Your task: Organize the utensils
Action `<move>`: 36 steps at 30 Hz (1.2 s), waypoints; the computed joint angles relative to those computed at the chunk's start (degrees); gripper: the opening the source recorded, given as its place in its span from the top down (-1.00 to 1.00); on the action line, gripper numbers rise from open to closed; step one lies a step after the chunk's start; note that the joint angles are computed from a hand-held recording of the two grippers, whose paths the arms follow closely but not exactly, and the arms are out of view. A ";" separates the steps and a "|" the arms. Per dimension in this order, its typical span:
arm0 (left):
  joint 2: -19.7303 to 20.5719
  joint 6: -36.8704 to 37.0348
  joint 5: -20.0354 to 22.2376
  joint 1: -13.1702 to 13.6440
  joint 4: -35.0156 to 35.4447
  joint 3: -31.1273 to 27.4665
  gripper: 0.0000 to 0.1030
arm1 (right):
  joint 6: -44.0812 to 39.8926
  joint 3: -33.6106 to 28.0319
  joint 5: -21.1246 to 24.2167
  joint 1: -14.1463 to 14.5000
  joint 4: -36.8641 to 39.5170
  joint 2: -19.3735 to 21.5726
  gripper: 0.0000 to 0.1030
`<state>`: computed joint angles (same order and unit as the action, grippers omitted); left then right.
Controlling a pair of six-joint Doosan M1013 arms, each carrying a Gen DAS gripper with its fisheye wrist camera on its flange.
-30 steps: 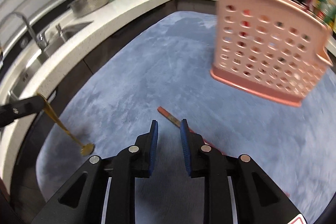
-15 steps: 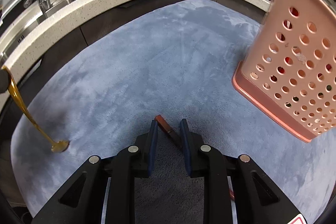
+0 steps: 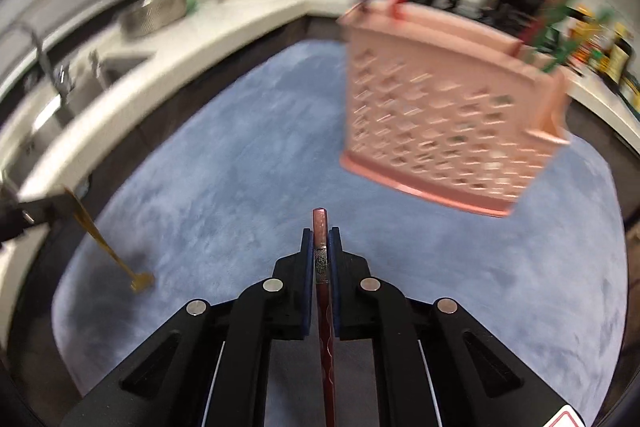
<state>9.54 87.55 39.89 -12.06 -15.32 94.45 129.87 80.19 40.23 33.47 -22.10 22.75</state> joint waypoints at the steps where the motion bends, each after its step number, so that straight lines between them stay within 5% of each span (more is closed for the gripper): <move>1: -0.23 0.29 0.11 -0.32 -0.07 -0.15 0.99 | 2.41 0.76 -0.47 0.03 -1.42 -1.02 0.86; 10: -1.06 5.00 2.20 -2.50 -3.98 -3.44 0.99 | 24.34 5.11 -4.14 0.28 -18.86 -9.34 0.86; 18: 0.67 10.69 3.69 -4.49 -9.71 -11.75 0.99 | 32.22 4.10 -6.91 -1.36 -26.45 -12.33 0.87; 36: 11.65 1.90 5.83 -8.69 1.42 -30.12 0.99 | 31.05 -6.93 -11.26 -7.34 -24.81 -7.18 0.87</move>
<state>21.19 89.45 45.72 -20.75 -13.89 64.33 160.92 73.27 28.97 26.13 -46.91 15.57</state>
